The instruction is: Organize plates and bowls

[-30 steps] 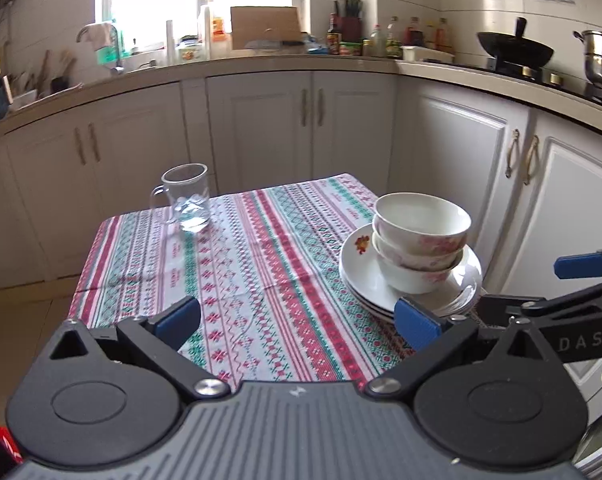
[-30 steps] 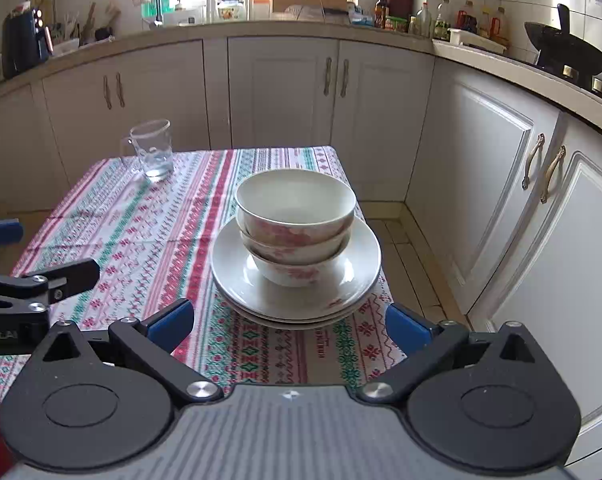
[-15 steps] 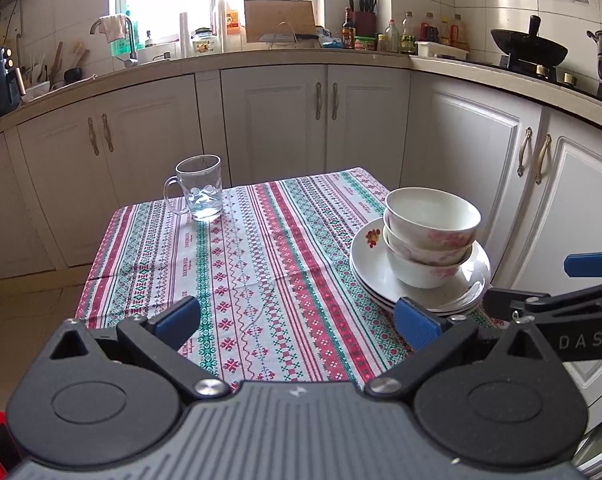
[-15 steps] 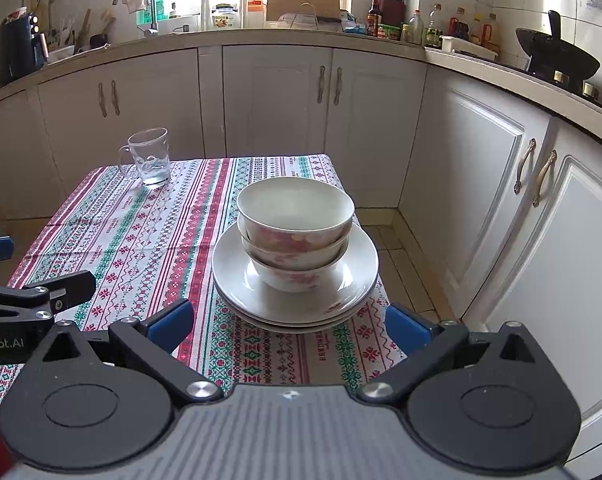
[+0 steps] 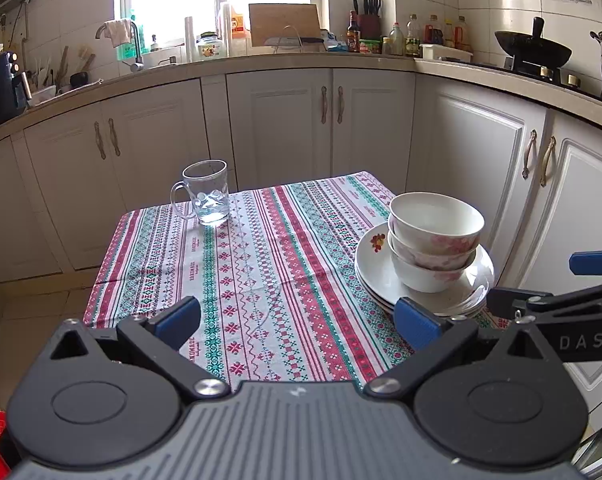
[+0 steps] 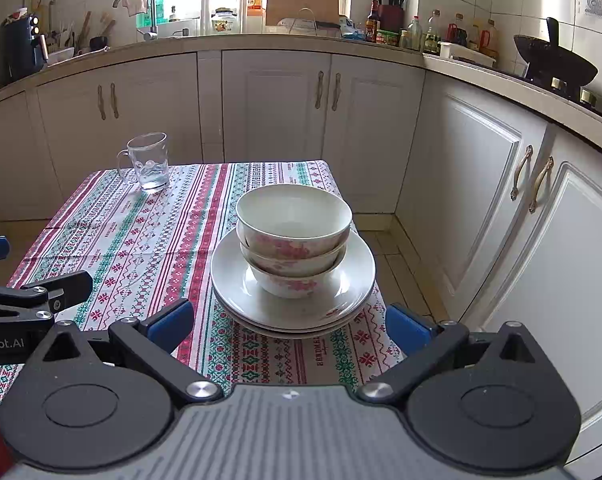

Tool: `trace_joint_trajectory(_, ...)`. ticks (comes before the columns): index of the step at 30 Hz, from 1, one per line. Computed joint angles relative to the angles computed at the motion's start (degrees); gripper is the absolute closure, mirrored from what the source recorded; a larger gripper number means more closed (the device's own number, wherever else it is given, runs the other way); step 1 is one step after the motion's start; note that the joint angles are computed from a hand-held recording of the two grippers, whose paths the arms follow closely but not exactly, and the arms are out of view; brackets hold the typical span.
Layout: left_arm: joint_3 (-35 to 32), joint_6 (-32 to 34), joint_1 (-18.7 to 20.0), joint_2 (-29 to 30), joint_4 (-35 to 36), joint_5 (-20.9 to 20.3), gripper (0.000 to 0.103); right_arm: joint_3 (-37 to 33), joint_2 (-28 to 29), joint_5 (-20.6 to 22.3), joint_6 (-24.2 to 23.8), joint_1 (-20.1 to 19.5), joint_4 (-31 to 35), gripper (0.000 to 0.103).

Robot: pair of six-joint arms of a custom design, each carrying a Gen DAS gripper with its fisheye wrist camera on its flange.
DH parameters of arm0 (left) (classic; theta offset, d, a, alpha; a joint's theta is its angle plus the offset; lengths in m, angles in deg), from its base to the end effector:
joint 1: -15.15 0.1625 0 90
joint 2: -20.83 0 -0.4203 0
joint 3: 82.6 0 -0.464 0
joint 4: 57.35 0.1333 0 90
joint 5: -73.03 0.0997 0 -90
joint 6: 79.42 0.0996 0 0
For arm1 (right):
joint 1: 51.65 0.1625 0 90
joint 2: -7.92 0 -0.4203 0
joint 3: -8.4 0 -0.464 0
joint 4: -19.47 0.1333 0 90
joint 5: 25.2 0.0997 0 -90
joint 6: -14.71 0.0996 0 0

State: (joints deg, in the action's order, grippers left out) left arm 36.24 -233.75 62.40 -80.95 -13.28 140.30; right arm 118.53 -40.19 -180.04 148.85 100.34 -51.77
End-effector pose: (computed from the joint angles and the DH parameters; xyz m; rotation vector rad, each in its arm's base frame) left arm -0.0876 -0.3478 0.3092 1.4150 2.3319 -0.7747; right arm 0.4374 -0.1838 -0.0396 -0.2382 -1.7635 1.1714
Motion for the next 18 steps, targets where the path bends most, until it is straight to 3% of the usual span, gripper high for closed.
trace_joint_trajectory(18, -0.24, -0.87, 0.04, -0.01, 0.56, -0.40, 0.001, -1.06, 0.70, 0.03, 1.35, 0.11, 2.16, 0.000)
